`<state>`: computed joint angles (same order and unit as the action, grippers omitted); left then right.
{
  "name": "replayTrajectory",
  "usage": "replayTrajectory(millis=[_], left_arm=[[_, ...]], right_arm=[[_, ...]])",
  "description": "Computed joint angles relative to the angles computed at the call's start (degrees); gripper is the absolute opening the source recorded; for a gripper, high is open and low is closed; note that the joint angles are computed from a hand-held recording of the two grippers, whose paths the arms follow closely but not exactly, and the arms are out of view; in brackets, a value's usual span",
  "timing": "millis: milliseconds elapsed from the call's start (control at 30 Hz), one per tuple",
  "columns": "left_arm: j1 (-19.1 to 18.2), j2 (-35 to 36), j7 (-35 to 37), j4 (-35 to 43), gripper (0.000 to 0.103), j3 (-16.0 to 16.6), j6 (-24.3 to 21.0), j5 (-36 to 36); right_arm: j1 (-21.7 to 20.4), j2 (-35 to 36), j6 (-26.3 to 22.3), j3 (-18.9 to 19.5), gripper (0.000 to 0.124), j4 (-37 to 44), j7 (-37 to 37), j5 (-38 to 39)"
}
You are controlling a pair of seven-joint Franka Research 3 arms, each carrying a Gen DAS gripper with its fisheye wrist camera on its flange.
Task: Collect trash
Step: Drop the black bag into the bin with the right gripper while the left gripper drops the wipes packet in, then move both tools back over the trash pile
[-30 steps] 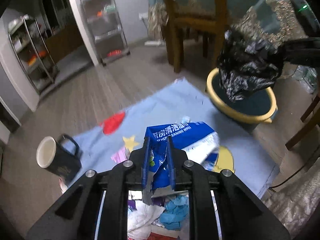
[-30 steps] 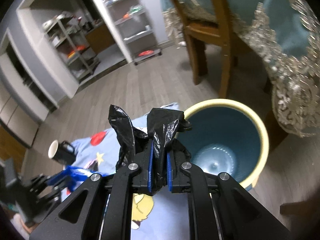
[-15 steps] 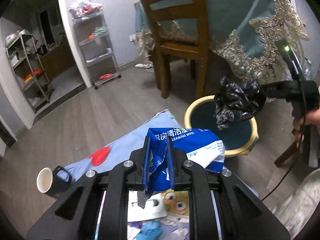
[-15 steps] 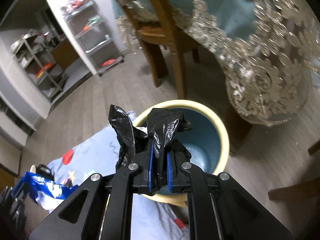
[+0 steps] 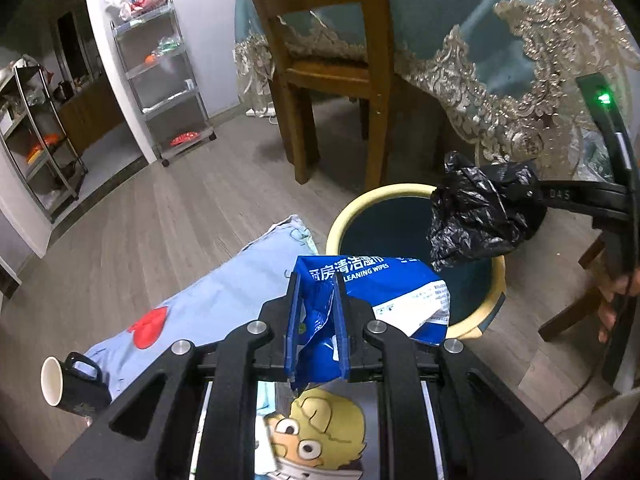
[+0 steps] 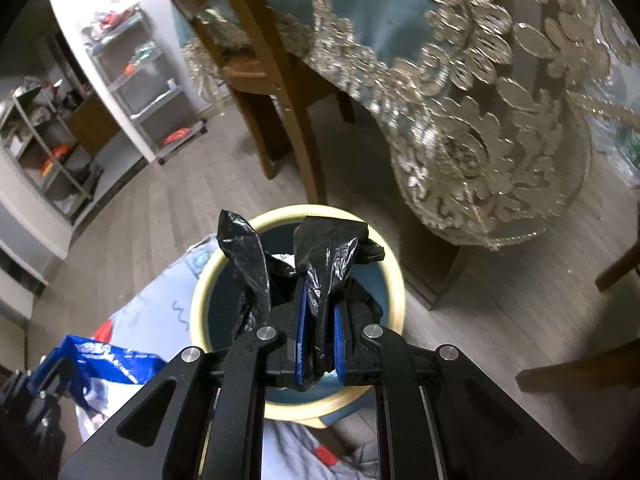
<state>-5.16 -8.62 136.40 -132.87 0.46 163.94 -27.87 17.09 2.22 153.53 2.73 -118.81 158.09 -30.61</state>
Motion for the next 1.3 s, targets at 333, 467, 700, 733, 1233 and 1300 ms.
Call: replayTrajectory(millis=[333,467,700,733,1233,1300], left_arm=[[2.5,6.4,-15.0,3.8,0.015,-4.9,4.1,13.1],[3.1,7.4,-19.1,4.3,0.015,-6.0,4.7,18.0],[1.0,5.4,-6.8,2.3,0.064,-5.1,8.3,4.2],[0.7,5.2,-5.9,2.3,0.064,-4.8,8.0,3.2],[-3.2,-4.3,5.0,-3.7,0.095,5.2,8.2,-6.6],[-2.6,-6.2,3.9,-4.5,0.096,6.6,7.4,-5.0]], right_arm=[[0.4,1.3,-1.2,-0.6,0.012,0.9,0.9,-0.9],[0.6,1.2,0.2,-1.1,0.013,0.7,3.4,-3.5],[0.5,1.2,2.6,-1.1,0.051,0.8,4.9,-6.5],[0.5,1.3,2.7,-1.1,0.052,1.0,5.0,-6.6],[2.0,0.7,6.5,-0.3,0.093,2.6,4.2,-14.7],[2.6,0.8,6.1,0.2,0.094,3.3,3.4,-15.9]])
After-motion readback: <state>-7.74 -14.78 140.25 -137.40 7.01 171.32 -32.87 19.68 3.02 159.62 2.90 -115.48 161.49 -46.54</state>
